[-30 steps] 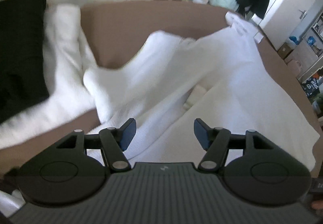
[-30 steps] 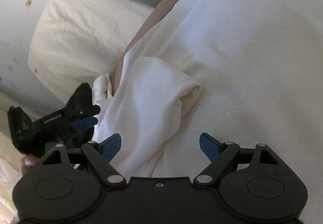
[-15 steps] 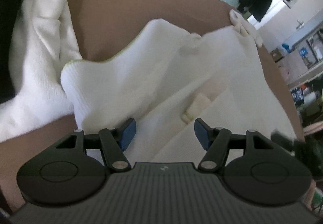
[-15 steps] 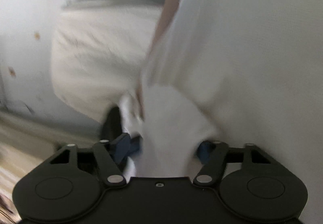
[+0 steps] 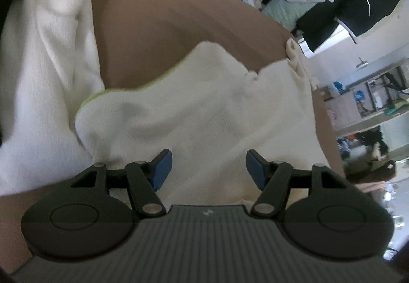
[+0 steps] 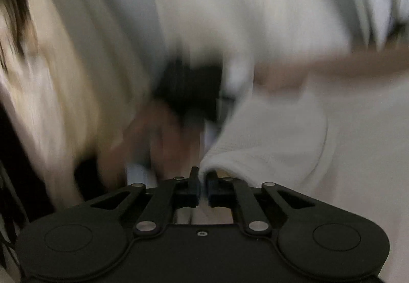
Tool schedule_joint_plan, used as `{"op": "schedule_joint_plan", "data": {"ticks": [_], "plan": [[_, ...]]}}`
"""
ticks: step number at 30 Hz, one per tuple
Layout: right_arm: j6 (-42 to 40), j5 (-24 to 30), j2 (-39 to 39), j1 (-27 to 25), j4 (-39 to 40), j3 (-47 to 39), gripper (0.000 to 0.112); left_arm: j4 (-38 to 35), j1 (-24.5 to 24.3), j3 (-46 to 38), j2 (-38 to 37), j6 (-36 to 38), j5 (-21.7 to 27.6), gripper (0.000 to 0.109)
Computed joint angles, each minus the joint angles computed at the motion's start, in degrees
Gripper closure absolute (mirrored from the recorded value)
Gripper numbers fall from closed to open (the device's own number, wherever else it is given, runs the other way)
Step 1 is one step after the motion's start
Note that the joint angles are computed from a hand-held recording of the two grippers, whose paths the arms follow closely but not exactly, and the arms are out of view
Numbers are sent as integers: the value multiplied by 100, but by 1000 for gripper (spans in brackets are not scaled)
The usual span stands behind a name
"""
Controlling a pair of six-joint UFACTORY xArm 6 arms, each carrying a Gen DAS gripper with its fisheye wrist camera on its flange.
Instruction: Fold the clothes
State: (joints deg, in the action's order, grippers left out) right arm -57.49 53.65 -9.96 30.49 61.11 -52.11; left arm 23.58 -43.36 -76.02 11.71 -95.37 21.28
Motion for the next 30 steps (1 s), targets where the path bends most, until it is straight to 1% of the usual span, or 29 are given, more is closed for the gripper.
{"op": "schedule_joint_plan", "data": {"ticks": [1,3,5,7,8,9,10,11,13,15,17,18,19,20,21,22,23,24,25,27,30], "plan": [[477,167,144,68,-486,-1,100,-243,-14,42,-36,222,-23,45],[974,369,300,101,-901,88,99,-431,-55,61,-85,476,16,45],[1094,356,253,33,-786,189,99,-571,-98,50,-97,739,-50,45],[1155,243,102,-82,-513,323,87,-857,-160,-33,-45,1171,-68,45],[1158,113,8,-151,-282,412,78,-1022,-195,-96,-3,1423,-51,45],[1134,17,-48,-234,-16,465,71,-1155,-232,-180,46,1639,13,45],[1144,-26,-139,-349,237,528,67,-1163,-273,-322,111,1728,217,45],[1195,-54,-246,-472,457,608,61,-1121,-312,-450,170,1791,412,46],[1316,-101,-181,-610,798,547,58,-1001,-393,-770,346,2009,821,46],[1407,24,-82,-775,1154,559,51,-853,-496,-1239,622,2269,1403,45],[1601,118,48,-868,1429,596,51,-780,-578,-1637,878,2524,1887,45],[1700,165,117,-914,1564,611,51,-632,-632,-1784,955,2582,2071,47],[1753,108,191,-916,1609,590,51,-488,-682,-1930,1014,2649,2264,56],[1734,-70,258,-863,1615,556,51,-373,-719,-2012,1031,2706,2380,73],[1668,-315,297,-765,1657,537,53,-271,-742,-2043,1020,2760,2436,79],[1601,-573,328,-651,1694,507,58,-169,-760,-2048,999,2789,2461,85],[1451,-890,340,-517,1757,472,80,-53,-757,-1957,935,2706,2381,90],[1224,-1253,346,-367,1859,435,97,102,-747,-1831,851,2544,2277,91],[976,-1614,364,-219,1978,386,97,296,-739,-1731,783,2344,2185,92],[209,-2292,229,-13,2330,367,100,890,-729,-1534,633,1785,1941,92],[-740,-3061,-62,53,2395,281,103,1965,-683,-1235,372,737,1435,90]]}}
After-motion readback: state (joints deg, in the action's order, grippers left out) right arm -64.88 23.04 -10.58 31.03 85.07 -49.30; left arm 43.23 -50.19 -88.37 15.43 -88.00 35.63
